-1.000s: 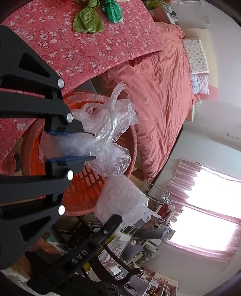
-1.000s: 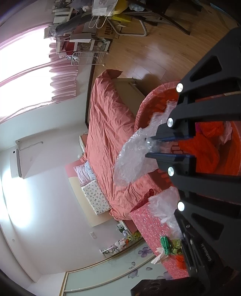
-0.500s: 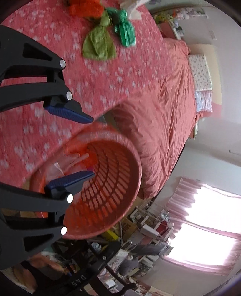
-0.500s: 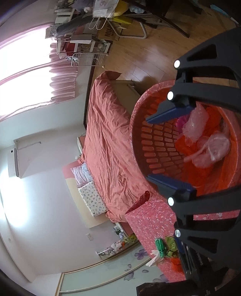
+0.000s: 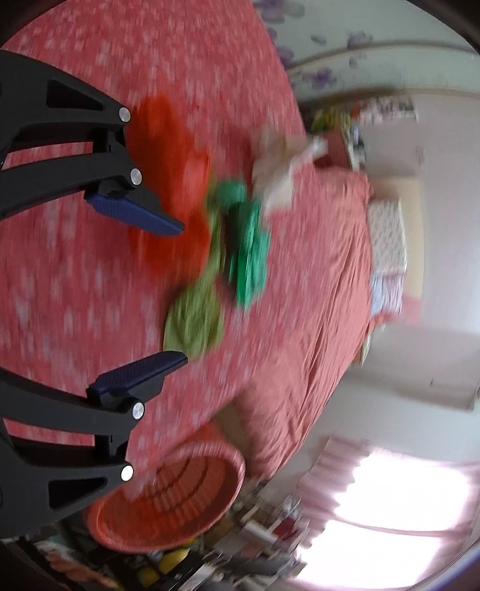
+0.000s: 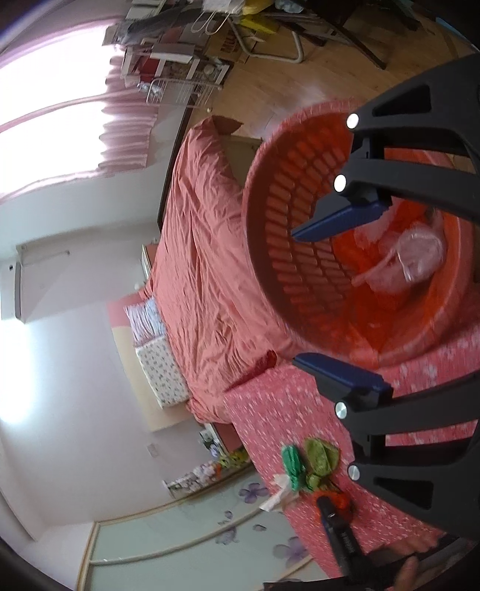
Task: Collect trash
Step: 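Grasp the orange bag bundle with the left tool, then grasp the yellow-green paw-print bag with the right tool while the left tool holds the orange bag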
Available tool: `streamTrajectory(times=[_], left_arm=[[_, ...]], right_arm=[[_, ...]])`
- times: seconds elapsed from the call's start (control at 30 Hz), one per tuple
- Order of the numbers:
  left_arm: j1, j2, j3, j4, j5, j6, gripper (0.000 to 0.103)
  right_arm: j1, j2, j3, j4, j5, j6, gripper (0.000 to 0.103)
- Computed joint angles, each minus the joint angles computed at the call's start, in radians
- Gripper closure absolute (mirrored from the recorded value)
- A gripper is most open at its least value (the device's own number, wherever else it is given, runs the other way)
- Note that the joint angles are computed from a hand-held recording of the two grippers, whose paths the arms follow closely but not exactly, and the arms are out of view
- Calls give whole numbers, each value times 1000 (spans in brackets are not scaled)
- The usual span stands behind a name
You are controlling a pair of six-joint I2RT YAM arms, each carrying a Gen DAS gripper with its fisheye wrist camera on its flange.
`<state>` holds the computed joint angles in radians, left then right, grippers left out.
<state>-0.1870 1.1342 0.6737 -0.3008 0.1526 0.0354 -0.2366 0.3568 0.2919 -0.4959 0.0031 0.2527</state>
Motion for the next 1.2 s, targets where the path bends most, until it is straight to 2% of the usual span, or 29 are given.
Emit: streamTrajectory(times=[0.2, 0.33, 0.63, 0.8, 1.03, 1.2], left_arm=[[212, 102, 56, 12, 50, 67, 38], [236, 149, 67, 7, 77, 74, 38], [225, 186, 44, 48, 75, 104, 38], [262, 150, 26, 51, 124, 133, 62], [420, 116, 45, 23, 230, 198, 67], [586, 139, 92, 0, 307, 251, 68]], right_arm=[[301, 106, 16, 46, 210, 119, 41], [451, 213, 43, 89, 306, 185, 41], [665, 378, 102, 133, 432, 261, 41], [763, 503, 147, 184, 476, 297, 41], [869, 741, 254, 290, 492, 314, 39], [883, 969, 378, 377, 444, 305, 39]])
